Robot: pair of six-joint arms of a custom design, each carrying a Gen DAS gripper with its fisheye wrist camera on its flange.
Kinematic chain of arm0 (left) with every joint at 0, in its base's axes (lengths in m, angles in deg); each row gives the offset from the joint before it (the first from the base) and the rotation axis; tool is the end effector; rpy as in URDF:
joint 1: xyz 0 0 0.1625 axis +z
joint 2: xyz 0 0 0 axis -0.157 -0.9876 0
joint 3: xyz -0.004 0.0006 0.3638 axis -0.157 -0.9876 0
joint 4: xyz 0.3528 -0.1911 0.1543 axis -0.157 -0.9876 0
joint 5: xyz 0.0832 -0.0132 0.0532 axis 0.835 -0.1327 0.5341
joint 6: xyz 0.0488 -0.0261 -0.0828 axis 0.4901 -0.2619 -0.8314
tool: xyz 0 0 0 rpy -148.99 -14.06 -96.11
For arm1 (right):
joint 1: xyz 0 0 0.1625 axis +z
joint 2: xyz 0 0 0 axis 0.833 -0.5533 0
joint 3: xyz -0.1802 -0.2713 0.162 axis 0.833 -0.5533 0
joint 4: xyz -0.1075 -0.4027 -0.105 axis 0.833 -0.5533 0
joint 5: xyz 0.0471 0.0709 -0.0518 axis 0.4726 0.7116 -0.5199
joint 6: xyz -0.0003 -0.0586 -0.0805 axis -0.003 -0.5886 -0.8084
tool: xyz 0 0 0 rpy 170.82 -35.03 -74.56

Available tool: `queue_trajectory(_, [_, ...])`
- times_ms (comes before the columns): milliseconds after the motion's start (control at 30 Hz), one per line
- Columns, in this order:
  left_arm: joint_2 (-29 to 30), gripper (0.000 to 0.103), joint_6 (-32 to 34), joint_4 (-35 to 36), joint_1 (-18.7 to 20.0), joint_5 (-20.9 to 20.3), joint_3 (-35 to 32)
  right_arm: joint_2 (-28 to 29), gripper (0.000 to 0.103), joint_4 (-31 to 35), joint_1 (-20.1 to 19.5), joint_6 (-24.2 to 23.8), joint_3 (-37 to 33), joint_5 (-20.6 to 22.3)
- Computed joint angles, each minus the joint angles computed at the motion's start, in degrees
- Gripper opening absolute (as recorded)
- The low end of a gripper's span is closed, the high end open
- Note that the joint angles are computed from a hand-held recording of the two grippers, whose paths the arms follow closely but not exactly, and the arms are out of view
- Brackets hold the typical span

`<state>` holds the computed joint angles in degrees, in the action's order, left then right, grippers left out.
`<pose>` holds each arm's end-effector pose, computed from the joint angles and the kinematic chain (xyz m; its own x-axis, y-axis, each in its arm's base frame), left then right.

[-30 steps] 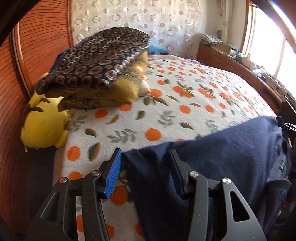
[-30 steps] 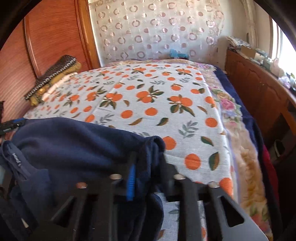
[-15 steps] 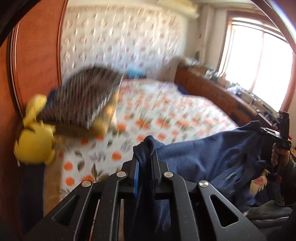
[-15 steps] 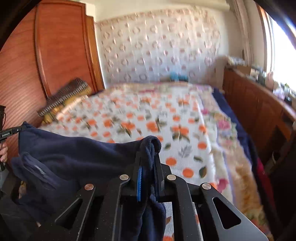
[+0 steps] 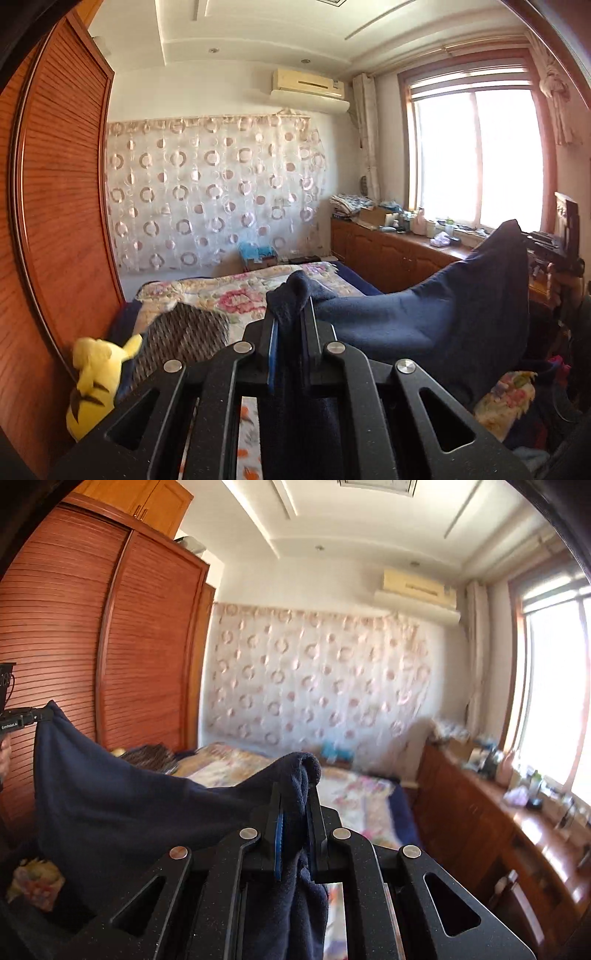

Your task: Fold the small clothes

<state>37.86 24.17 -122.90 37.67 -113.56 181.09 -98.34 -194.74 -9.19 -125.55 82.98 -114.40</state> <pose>-0.3611 -0.4431 0.1329 -0.6784 0.2474 -0.6918 0.7346 0.2437 -0.6332 -0.0586 -0.3663 0.5195 -0.5370 -0.3419 0.7712 -0.8341 0.0789 -0.5459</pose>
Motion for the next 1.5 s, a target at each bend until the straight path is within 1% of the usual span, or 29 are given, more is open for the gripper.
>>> queue_trajectory(33, [2.37,0.01,2.54,0.21,1.94,0.19,-4.37,3.18,0.009,-2.47,3.55,1.65,-2.43,-3.77])
queue_trajectory(67, [3.9,0.01,3.87,1.34,3.62,-0.24,-7.23,6.03,0.009,-5.82,6.49,3.29,-4.0,-7.34])
queue_trajectory(100, [6.46,0.01,5.38,2.79,6.03,-0.89,-11.51,10.42,0.009,-9.93,9.94,5.09,-6.31,-11.8])
queue_trajectory(133, [9.06,0.011,5.98,4.52,8.67,-2.24,-15.62,14.31,0.009,-11.94,12.52,5.64,-8.33,-15.47])
queue_trajectory(167, [10.79,0.011,6.17,5.97,10.19,-2.95,-18.04,19.18,0.009,-14.18,15.48,5.74,-10.61,-20.07])
queue_trajectory(200, [13.9,0.011,7.2,7.73,12.72,-3.81,-22.18,23.66,0.009,-16.58,17.6,6.06,-12.6,-23.39])
queue_trajectory(233, [17.93,0.012,8.64,9.12,15.63,-4.76,-27.42,29.07,0.009,-17.81,19.01,6.59,-15.71,-26.47])
queue_trajectory(267, [20.55,0.013,8.79,11.05,17.67,-5.68,-30.69,34.16,0.01,-18.42,20.38,7.2,-18.87,-30.02])
queue_trajectory(300, [22.48,0.016,7.05,15.38,19.17,-5.37,-33.43,39.5,0.01,-19.59,21.35,7.96,-22.17,-33.77])
queue_trajectory(333, [24.6,0.022,5.28,20.32,20.89,-5.22,-36.84,44.71,0.01,-20.43,22.11,9.32,-25.75,-37.59])
queue_trajectory(367, [26.75,0.025,3.36,24.88,22.94,-6.47,-40.01,49.46,0.015,-20.7,22.76,10.64,-29.41,-41.8])
queue_trajectory(400, [27.89,0.026,2.15,27.04,23.86,-7.13,-41.52,54.54,0.02,-20.55,23.18,12.16,-33.42,-46.77])
queue_trajectory(433, [28.9,0.026,2.04,26.8,24.42,-7.11,-42.37,57.74,0.021,-20.7,23.29,13.44,-35.97,-49.71])
queue_trajectory(467, [29.18,0.033,1.84,26.16,24.91,-8.26,-42.27,60.5,0.021,-21.82,23.04,14.42,-37.87,-51.8])
queue_trajectory(500, [28.97,0.04,1.46,26.15,25.12,-9.6,-41.86,61.94,0.024,-22.14,22.58,14.91,-38.75,-52.23])
queue_trajectory(533, [28.6,0.048,1.37,25.77,25.15,-10.65,-41.2,62.59,0.027,-21.17,22.03,15.33,-39.24,-51.78])
queue_trajectory(567, [28.49,0.051,1.32,25.96,24.91,-10.84,-41.04,62.89,0.035,-20.42,21.79,15.44,-39.51,-51.6])
queue_trajectory(600, [28.13,0.053,0.74,26.53,24.47,-10.46,-40.41,62.93,0.041,-20.15,21.56,15.21,-39.46,-51.54])
queue_trajectory(633, [27.67,0.06,0.29,27.17,24.31,-10.52,-39.77,62.7,0.042,-19.87,21.21,14.91,-39.33,-50.96])
queue_trajectory(667, [27.12,0.062,0.16,27.11,23.91,-10.65,-38.85,62.74,0.046,-18.54,21.09,15.0,-40.18,-50.28])
queue_trajectory(700, [26.75,0.062,0.33,26.41,23.54,-10.23,-37.93,62.14,0.048,-17.27,21.18,15.36,-40.11,-49.96])
queue_trajectory(767, [25.76,0.062,0.11,25.08,22.66,-9.3,-35.34,59.59,0.048,-15.88,20.46,15.62,-38.11,-48.37])
queue_trajectory(867, [23.18,0.062,-2.78,25.77,22.02,-10.45,-30.77,56.47,0.048,-12.08,18.55,14.69,-37.81,-44.99])
queue_trajectory(900, [22.62,0.062,-4.04,26.52,21.75,-10.37,-29.74,55.16,0.048,-12.99,17.56,14.27,-35.48,-43.9])
queue_trajectory(1000, [21.61,0.062,-6.54,26.57,20.81,-9.82,-26.17,52.01,0.048,-12.41,15.92,14.9,-32.02,-41.59])
queue_trajectory(1200, [20.69,0.062,-12.41,25.78,19.61,-10.09,-19.73,47.3,0.048,-11.52,12.14,14.27,-26.74,-37.56])
queue_trajectory(1333, [20.41,0.062,-16.61,25.62,19.22,-9.68,-16.64,46.1,0.048,-11.36,10.17,15.4,-25.45,-37.41])
queue_trajectory(1433, [20.01,0.062,-20.6,27.31,19.46,-10.29,-15.32,44.97,0.049,-7.8,8.43,16.33,-25.42,-37.6])
queue_trajectory(1500, [20.31,0.062,-21.77,27.85,19.62,-10.71,-15.27,44.88,0.06,-4.25,7.76,16.43,-26.21,-38.2])
